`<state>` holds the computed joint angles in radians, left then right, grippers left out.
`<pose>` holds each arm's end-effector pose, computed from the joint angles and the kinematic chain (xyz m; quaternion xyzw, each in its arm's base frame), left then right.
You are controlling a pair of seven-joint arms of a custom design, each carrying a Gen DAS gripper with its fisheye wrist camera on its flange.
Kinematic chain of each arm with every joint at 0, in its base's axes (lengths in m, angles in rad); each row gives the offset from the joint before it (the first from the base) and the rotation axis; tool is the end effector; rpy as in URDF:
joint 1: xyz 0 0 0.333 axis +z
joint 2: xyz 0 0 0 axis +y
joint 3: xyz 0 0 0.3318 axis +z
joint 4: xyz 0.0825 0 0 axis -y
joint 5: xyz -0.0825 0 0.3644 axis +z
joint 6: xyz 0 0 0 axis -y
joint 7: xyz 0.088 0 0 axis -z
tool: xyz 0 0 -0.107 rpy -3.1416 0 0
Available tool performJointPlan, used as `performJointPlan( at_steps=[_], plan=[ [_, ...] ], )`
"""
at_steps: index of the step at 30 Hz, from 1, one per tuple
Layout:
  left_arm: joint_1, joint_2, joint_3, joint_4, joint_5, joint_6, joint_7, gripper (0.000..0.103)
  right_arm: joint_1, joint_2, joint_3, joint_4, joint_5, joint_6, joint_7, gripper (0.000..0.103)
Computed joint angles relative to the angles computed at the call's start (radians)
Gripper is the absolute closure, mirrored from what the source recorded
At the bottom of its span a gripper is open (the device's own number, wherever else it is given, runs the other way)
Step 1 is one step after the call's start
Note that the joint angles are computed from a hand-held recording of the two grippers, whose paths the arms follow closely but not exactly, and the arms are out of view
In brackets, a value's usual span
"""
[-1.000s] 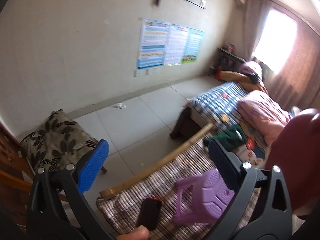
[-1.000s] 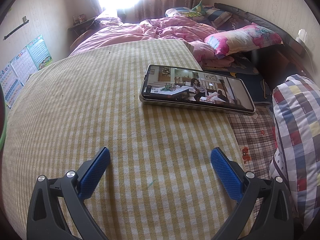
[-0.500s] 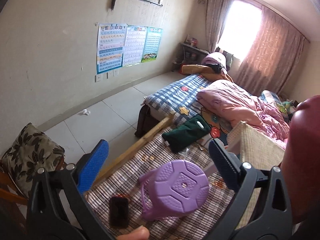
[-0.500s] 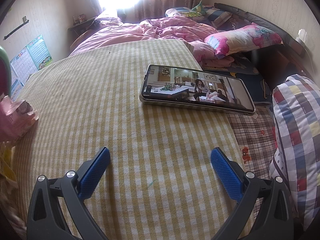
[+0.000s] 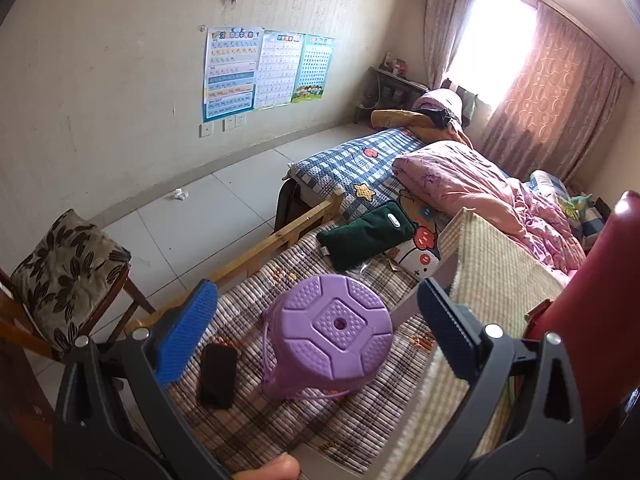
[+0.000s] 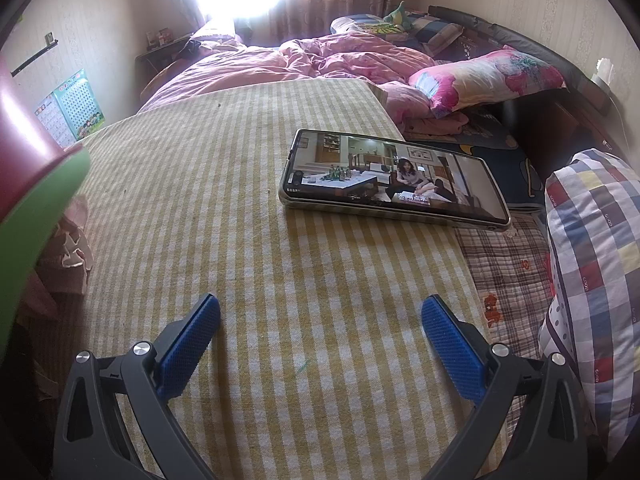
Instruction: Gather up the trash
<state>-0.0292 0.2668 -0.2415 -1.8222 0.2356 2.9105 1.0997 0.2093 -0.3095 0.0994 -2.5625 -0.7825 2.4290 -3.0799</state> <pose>0.6373 -0.1739 0.5180 -0.6564 0.6366 -0.3508 0.2021 0.3992 0.1255 0.4187 -0.3757 0.8777 -0.2687 0.1275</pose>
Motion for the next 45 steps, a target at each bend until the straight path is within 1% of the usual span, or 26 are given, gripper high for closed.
performJointPlan(
  at_steps=[4, 8, 12, 15, 20, 23, 25, 27, 28, 30, 34, 38, 41, 43, 45],
  plan=[
    [-0.042, -0.033, 0.040, -0.033, 0.071, -0.005, -0.084, 0.005, 0.000, 0.001, -0.001, -0.001, -0.002, 0.002, 0.001, 0.006],
    [-0.051, -0.055, 0.053, -0.063, 0.107, -0.019, -0.130, 0.005, 0.000, 0.000, -0.001, 0.000, 0.000, 0.001, 0.000, 0.006],
    [-0.036, -0.064, 0.046, -0.082, 0.095, -0.020, -0.126, 0.005, 0.000, 0.001, -0.001, -0.001, -0.001, 0.001, 0.000, 0.006],
    [-0.014, -0.064, 0.039, -0.089, 0.063, -0.002, -0.102, 0.005, 0.000, 0.001, -0.001, 0.000, -0.001, 0.001, 0.000, 0.006],
    [-0.001, -0.060, 0.075, -0.090, 0.091, 0.035, -0.151, 0.005, 0.002, -0.001, -0.001, 0.001, 0.003, -0.002, -0.002, 0.006],
    [0.032, -0.047, 0.073, -0.081, 0.075, 0.040, -0.143, 0.005, 0.001, -0.001, -0.001, 0.001, 0.002, -0.002, -0.002, 0.006],
    [0.025, -0.043, 0.113, -0.078, 0.124, 0.047, -0.197, 0.005, -0.001, 0.002, -0.002, -0.001, -0.002, 0.003, 0.001, 0.006],
    [0.032, -0.041, 0.134, -0.077, 0.152, 0.053, -0.239, 0.005, -0.001, 0.002, -0.002, -0.001, -0.002, 0.002, 0.001, 0.006],
    [0.033, -0.040, 0.157, -0.078, 0.178, 0.052, -0.278, 0.005, 0.001, 0.000, -0.001, 0.000, 0.001, -0.001, -0.001, 0.006],
    [0.044, -0.035, 0.180, -0.072, 0.212, 0.036, -0.325, 0.005, 0.000, 0.002, -0.001, -0.001, -0.002, 0.002, 0.001, 0.006],
    [0.107, -0.021, 0.173, -0.065, 0.196, 0.001, -0.315, 0.005, 0.000, 0.002, -0.001, 0.000, -0.001, 0.002, 0.000, 0.006],
    [0.148, -0.005, 0.170, -0.054, 0.179, -0.022, -0.301, 0.005, 0.001, 0.001, -0.001, 0.000, 0.001, 0.000, -0.001, 0.006],
    [0.177, 0.019, 0.147, -0.031, 0.137, -0.041, -0.258, 0.005, 0.001, 0.001, -0.001, 0.001, 0.001, -0.001, -0.001, 0.006],
    [0.180, 0.034, 0.138, -0.013, 0.127, -0.041, -0.234, 0.005, 0.000, 0.000, -0.002, 0.000, 0.001, 0.000, -0.001, 0.006],
    [0.201, 0.054, 0.106, 0.009, 0.085, -0.044, -0.178, 0.005, 0.001, 0.001, -0.001, 0.001, 0.002, 0.000, -0.001, 0.006]
  ],
)
